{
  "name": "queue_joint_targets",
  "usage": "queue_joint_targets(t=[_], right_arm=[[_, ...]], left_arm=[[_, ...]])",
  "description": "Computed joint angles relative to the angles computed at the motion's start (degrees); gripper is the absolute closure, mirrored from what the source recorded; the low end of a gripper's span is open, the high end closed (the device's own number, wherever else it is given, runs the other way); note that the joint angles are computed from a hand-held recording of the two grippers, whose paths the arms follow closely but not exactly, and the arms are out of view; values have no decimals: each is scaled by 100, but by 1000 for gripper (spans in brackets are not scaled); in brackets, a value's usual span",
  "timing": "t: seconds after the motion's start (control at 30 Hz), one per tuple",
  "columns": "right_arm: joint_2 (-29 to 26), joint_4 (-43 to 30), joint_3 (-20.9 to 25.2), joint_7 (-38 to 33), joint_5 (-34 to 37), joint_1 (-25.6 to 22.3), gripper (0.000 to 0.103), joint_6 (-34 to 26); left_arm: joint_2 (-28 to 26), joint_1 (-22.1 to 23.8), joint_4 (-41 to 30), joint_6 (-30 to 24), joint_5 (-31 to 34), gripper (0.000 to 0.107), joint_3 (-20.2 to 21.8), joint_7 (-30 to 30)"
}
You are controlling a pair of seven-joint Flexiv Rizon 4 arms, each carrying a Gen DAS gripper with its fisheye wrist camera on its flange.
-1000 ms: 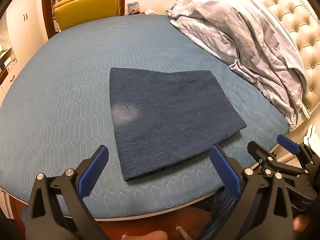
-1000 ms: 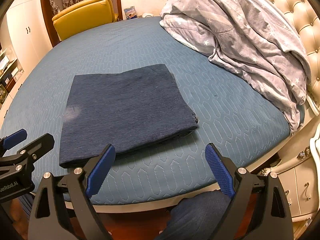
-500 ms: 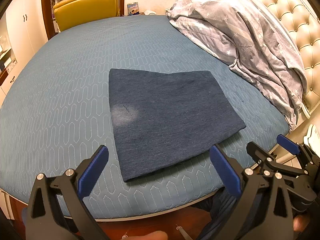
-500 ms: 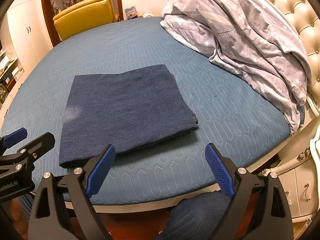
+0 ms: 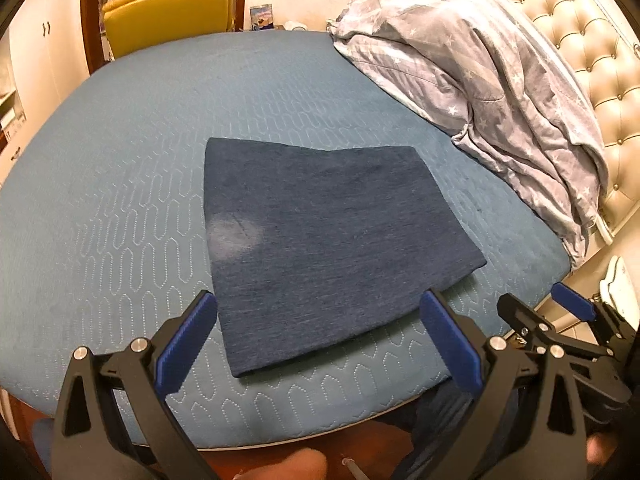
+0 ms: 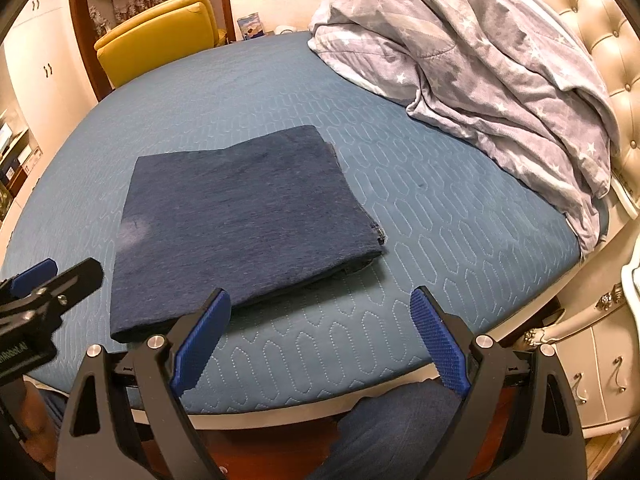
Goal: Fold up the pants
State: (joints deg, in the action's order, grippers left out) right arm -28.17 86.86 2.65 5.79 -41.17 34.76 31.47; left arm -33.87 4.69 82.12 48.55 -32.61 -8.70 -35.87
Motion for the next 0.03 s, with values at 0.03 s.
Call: queue_joint_targets(t=[0.03], right_arm=[[5,32,-4,13,-6,-17,15,43]], left_arm=[[-47,20,-64,-65,-11,5,-2,-26]])
